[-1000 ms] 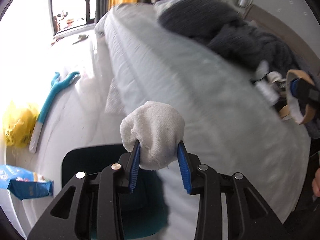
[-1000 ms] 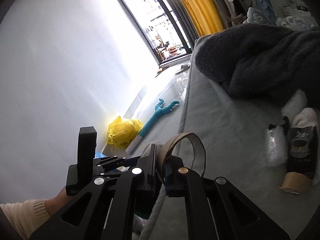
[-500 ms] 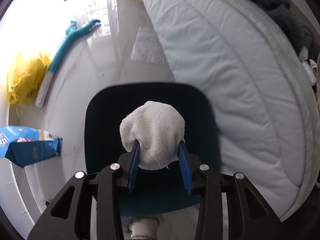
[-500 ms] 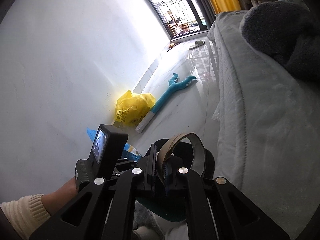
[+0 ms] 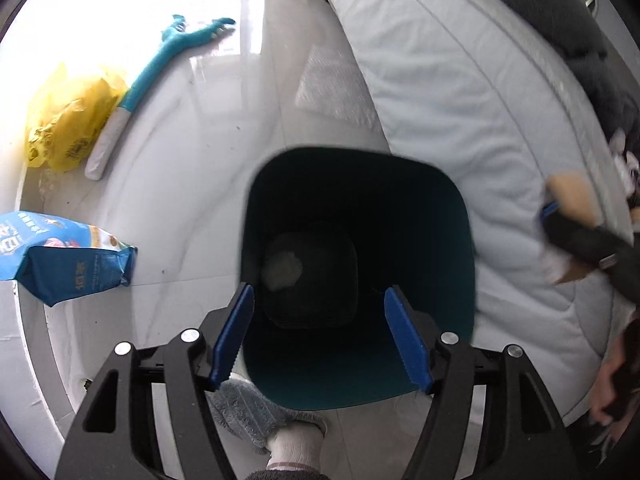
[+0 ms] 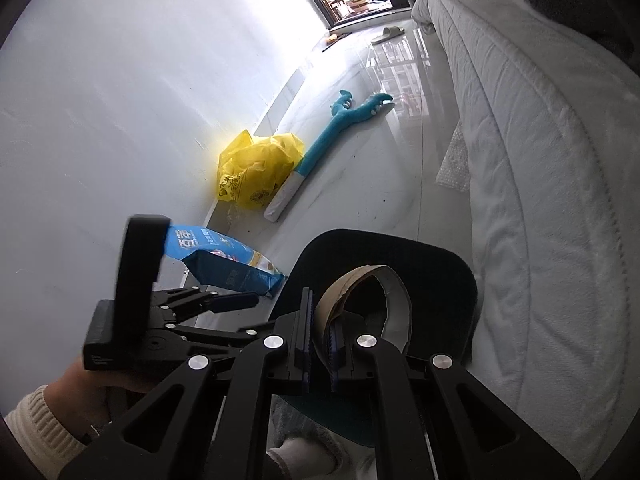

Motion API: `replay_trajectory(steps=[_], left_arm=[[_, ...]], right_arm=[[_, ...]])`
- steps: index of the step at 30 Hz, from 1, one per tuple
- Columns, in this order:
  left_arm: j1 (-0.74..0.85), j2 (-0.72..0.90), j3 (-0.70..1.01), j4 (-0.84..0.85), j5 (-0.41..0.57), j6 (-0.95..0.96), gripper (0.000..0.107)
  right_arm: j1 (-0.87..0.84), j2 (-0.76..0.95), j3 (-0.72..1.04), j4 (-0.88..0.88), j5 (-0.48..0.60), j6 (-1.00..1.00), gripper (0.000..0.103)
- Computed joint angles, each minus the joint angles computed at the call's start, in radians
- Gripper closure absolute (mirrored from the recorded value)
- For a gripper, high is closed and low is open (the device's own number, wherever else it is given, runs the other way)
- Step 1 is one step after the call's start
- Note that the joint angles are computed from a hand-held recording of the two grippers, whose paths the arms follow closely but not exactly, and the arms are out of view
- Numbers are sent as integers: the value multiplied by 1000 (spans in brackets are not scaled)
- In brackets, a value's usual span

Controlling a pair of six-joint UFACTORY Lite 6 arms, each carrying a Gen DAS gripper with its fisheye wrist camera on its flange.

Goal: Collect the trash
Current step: 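Carry both items over black bin and open left tool to drop tissue, then open right tool over the bin to drop the tape core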

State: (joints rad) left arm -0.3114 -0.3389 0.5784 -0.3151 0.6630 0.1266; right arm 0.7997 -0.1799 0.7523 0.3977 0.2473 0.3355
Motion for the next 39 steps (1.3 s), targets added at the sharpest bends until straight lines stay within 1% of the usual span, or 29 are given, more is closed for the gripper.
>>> replay_trajectory(steps=[3, 5, 7, 9, 11, 12, 14, 15, 16, 18, 20, 22, 24, 25, 27, 28, 29, 30, 33, 37, 39], left_arm=[[68, -70, 7, -14, 34, 35, 36], [122, -108, 14, -42, 53, 87, 36], [176, -145, 22, -75, 75, 146, 36], [191, -170, 25, -77, 76, 156, 36], [203, -206, 35, -63, 78, 162, 36], [205, -221, 38, -60, 76, 165, 36], [215, -257, 46, -69, 85, 186, 36], [216, -272, 48, -74, 89, 192, 36], [225, -289, 54, -85, 98, 208, 36], [251, -314, 58, -118, 115, 248, 36], [288, -336, 65, -163, 133, 293, 36], [323, -356, 79, -200, 145, 327, 36], [318, -381, 90, -193, 137, 318, 36], [302, -390, 97, -177, 128, 303, 35], [292, -403, 108, -168, 128, 292, 35], [291, -405, 115, -169, 128, 291, 35], [287, -408, 119, -168, 128, 286, 35], [271, -406, 128, -160, 121, 267, 35], [242, -422, 134, -149, 115, 235, 35], [191, -428, 144, -121, 91, 180, 35], [168, -425, 158, -114, 77, 144, 35]], right_arm=[[10, 66, 7, 85, -33, -65, 96], [12, 114, 17, 228, -45, -186, 96], [22, 147, 21, 291, -60, -230, 96], [27, 185, 38, 316, -64, -241, 96], [27, 227, 62, 296, -59, -217, 95], [23, 241, 71, 292, -53, -216, 90], [14, 305, 106, 380, -43, -300, 78], [13, 323, 117, 402, -36, -318, 62], [17, 344, 134, 385, -36, -293, 52], [23, 385, 171, 366, -33, -269, 52], [38, 440, 223, 247, -14, -143, 50], [57, 484, 263, 107, 15, 1, 40], [79, 527, 303, -46, 66, 144, 34], [86, 553, 321, -72, 94, 159, 34], [88, 579, 328, -33, 126, 111, 34], [94, 584, 330, -51, 141, 119, 35], [103, 583, 335, -101, 162, 158, 36], [110, 581, 337, -128, 179, 177, 41], [114, 574, 329, -118, 215, 145, 42], [116, 524, 288, -122, 208, 144, 41], [119, 478, 264, -169, 213, 184, 41]])
